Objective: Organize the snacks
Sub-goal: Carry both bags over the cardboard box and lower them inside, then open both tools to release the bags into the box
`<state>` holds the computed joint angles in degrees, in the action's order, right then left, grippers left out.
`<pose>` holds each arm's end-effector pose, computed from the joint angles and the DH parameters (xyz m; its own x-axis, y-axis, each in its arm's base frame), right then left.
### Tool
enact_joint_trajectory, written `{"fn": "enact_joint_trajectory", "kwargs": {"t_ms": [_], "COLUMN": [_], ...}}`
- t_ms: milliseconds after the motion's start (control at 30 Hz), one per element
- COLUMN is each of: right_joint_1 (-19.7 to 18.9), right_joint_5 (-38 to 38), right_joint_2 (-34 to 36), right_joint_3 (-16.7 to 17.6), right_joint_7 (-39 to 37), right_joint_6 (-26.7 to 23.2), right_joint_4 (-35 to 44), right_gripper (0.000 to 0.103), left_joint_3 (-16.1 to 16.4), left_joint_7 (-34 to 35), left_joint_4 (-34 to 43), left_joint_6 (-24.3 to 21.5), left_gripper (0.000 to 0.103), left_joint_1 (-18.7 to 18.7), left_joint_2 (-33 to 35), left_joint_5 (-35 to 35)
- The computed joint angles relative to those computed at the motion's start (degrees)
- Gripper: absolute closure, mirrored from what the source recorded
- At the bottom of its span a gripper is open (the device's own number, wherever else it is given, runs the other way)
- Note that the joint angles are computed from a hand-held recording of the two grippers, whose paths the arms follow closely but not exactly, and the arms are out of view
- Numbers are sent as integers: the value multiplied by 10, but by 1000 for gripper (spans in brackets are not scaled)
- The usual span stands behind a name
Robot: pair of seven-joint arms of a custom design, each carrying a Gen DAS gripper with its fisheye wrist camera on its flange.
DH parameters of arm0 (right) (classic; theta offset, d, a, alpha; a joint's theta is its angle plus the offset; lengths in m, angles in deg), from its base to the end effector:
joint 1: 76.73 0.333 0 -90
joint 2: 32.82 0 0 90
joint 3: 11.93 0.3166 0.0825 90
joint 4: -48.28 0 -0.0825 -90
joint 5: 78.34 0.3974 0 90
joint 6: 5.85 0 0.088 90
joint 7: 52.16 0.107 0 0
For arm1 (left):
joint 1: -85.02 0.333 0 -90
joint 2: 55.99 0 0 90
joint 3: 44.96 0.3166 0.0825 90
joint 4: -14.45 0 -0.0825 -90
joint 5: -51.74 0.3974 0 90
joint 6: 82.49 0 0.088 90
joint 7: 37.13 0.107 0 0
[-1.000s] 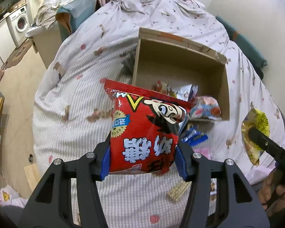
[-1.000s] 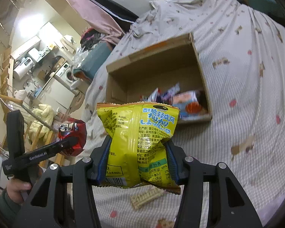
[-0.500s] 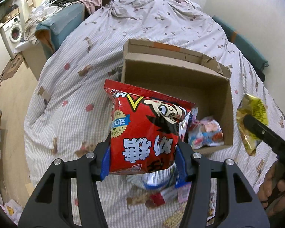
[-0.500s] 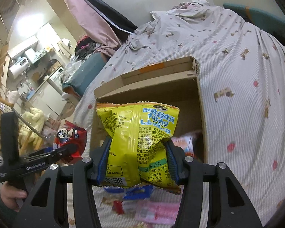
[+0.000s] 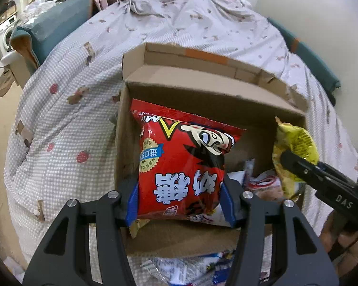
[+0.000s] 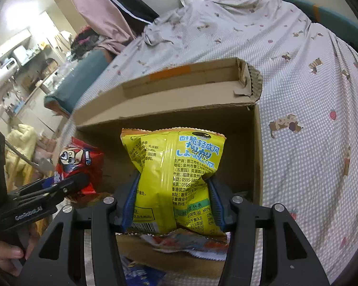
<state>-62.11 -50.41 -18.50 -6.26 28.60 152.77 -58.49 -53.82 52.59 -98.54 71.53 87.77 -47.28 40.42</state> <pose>0.6402 0.2100 0.4495 0.2086 -0.9185 -0.3361 -0.8230 0.0208 -0.5677 0.6394 -0.0582 0.4519 0.0042 -0.9813 0.1925 -0.8501 -0.1049 -0.5161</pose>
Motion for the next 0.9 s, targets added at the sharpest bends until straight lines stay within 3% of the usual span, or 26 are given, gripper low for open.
{"fn": "enact_joint_trajectory", "kwargs": {"t_ms": [100, 300, 500, 700, 733, 767, 833, 900], "right_joint_1": [4, 12, 3, -14, -19, -25, -30, -23], "right_joint_5": [-16, -56, -43, 18, 37, 61, 96, 100], "right_joint_2": [9, 12, 15, 9, 8, 6, 2, -2], "right_joint_3": [-8, -19, -9, 13, 19, 26, 33, 28], "right_joint_7": [21, 60, 53, 6, -10, -27, -56, -62], "right_joint_6": [-8, -10, -6, 14, 14, 17, 29, 35], "right_joint_4": [5, 7, 9, 2, 2, 1, -3, -5], "right_gripper": [49, 49, 47, 46, 41, 27, 11, 8], "left_joint_3": [-10, -8, -9, -11, -12, -13, -8, -5], "left_joint_7": [33, 19, 9, 19, 24, 28, 13, 2], "left_joint_4": [17, 31, 28, 20, 19, 16, 7, -4], "left_joint_6": [-4, -4, 1, 18, 18, 22, 40, 62], "left_gripper": [51, 51, 50, 49, 46, 42, 16, 7], "left_joint_1": [10, 7, 7, 6, 7, 7, 4, 1], "left_joint_2": [17, 30, 30, 23, 21, 18, 11, 3], "left_joint_5": [-41, -14, -4, -1, -2, -4, 5, 9]}}
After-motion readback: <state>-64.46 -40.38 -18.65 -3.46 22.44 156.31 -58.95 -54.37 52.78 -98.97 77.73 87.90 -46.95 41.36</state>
